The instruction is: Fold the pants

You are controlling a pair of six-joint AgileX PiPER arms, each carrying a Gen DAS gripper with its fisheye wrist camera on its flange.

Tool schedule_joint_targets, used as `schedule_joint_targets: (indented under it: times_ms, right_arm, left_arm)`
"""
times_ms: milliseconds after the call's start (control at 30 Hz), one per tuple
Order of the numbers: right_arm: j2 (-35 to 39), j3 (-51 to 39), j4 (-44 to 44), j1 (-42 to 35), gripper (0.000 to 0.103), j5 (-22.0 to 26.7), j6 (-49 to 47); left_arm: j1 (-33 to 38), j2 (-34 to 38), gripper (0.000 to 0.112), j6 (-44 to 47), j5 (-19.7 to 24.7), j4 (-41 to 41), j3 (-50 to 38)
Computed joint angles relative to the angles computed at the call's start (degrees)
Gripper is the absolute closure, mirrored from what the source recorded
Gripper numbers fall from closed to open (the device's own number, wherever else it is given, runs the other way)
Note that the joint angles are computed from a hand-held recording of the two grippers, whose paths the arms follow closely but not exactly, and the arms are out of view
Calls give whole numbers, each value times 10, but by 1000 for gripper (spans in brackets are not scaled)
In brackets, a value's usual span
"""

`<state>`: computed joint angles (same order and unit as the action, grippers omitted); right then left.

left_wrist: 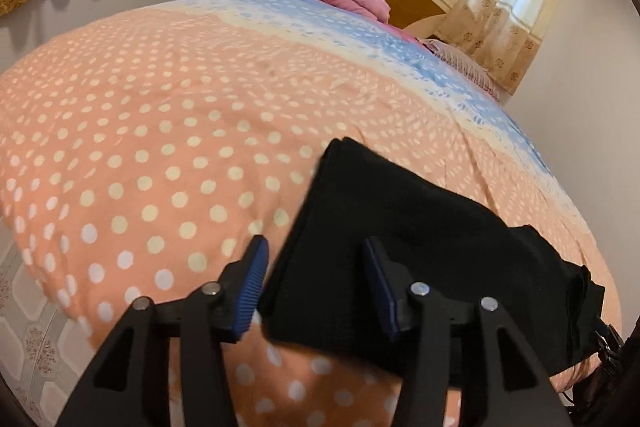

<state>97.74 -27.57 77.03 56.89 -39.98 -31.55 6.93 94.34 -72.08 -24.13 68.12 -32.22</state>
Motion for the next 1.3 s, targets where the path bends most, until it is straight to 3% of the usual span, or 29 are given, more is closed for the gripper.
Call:
schedule_joint_targets:
  times_ms: [133, 267, 333, 533, 633, 700, 767, 1033, 1300]
  right_arm:
    - [4, -2, -2, -2, 39, 3, 2]
    - [4, -3, 0, 1, 39, 0, 1]
    - [6, -2, -5, -1, 39, 1, 7]
    - [10, -5, 0, -1, 39, 0, -1]
    - [11, -6, 2, 1, 39, -1, -1]
    - [12, -8, 5, 2, 39, -1, -4]
    - [10, -5, 3, 3, 39, -2, -1]
    - [10, -1, -6, 4, 39, -5, 15]
    - [-7, 11, 1, 12, 39, -14, 19]
  left_arm:
    - [0, 0, 56, -33, 2, 48, -9]
    - [13, -20, 89, -88, -15, 123, -7]
    - [13, -39, 97, -86, -15, 126, 3]
    - [4, -20, 97, -28, 1, 50, 4]
    - [14, 1, 91, 4, -20, 10, 2]
    - [25, 10, 90, -15, -35, 29, -2]
    - [53, 15, 99, -49, -73, 71, -5]
    - [84, -43, 100, -77, -139, 83, 19]
    - [63, -134, 100, -131, -171, 110, 27]
